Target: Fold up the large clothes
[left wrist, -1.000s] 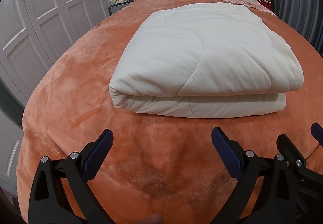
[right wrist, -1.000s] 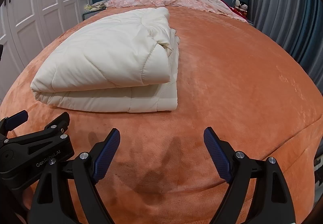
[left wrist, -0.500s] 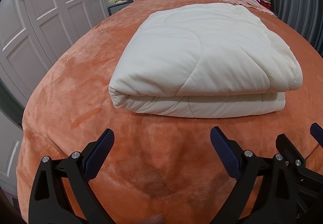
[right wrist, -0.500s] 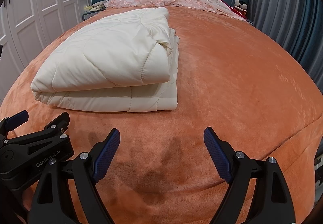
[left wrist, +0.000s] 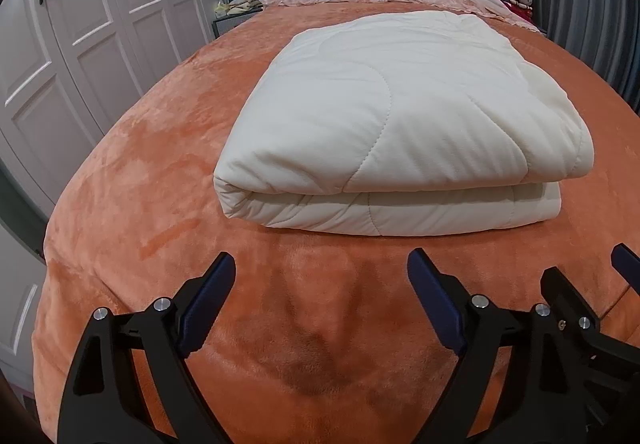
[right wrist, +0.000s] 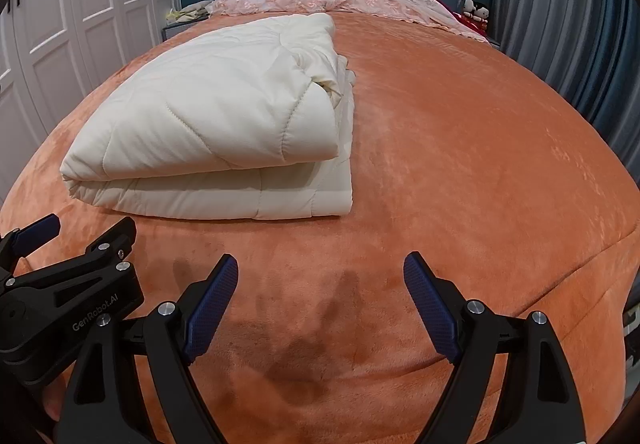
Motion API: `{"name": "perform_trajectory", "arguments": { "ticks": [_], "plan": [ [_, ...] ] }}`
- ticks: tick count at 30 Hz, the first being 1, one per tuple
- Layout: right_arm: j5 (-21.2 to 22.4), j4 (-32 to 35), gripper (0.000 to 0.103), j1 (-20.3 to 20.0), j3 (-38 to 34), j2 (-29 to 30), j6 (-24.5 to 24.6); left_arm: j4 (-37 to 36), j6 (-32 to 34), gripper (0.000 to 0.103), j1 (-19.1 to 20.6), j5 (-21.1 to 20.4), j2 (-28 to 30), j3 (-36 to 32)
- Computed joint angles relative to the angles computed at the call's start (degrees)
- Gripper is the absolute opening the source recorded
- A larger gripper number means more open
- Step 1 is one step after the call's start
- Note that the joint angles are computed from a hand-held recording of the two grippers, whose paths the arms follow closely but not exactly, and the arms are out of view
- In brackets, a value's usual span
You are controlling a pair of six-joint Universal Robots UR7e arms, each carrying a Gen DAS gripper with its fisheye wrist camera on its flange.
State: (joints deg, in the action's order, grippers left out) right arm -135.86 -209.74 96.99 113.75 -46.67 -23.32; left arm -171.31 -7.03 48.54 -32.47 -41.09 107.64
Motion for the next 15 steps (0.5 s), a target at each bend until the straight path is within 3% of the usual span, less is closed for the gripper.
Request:
{"name": "perform_trajectory", "arguments": {
  "ticks": [15],
  "plan": [
    [-0.2,-0.7,0.083,0.2,0.4,0.2,0.2,0.9,0.1,0.084,0.3,-0.2,-0.2,-0.4]
  ]
}}
